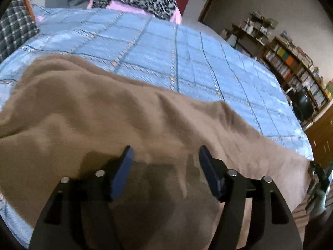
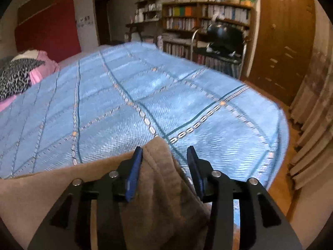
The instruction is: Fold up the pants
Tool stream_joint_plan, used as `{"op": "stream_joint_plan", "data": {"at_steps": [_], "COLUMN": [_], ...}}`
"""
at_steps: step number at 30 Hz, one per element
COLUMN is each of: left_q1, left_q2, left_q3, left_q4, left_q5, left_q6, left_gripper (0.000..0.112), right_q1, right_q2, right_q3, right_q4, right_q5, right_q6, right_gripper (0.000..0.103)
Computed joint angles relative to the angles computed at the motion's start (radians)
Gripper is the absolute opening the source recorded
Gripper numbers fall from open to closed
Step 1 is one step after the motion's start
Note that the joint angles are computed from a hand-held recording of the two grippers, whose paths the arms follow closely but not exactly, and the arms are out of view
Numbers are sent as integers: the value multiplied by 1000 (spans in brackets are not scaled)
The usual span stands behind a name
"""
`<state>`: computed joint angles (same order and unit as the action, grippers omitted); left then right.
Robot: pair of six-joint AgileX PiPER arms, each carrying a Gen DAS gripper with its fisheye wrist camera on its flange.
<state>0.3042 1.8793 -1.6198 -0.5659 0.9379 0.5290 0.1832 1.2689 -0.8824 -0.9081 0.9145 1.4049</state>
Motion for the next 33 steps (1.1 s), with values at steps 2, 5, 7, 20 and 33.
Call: {"op": "stream_joint_plan", "data": {"at_steps": [2,5,7,20,33], "left_q1": [24,64,79,16,-189], "left_q2": [-15,-25,-4,-2,-135], "left_q3": [10,30,25,19,97], "left_q4": [-15,-35,-42,37,-12], "left_q5": [-2,-32,-38,-92,-53], "left_q6": [14,55,67,31,24], "left_gripper": [69,73,73,79,80], "right_q1": [80,161,164,216,-75], "right_q2": [-19,-12,5,-144,-523], "right_q3": [4,8,19,123,404], "right_q4": [-47,-70,-40,-33,292], "right_q5": [85,153,120,113,-185], "right_q6": [73,126,107,185,36], "right_gripper": [59,62,62,68,68]}}
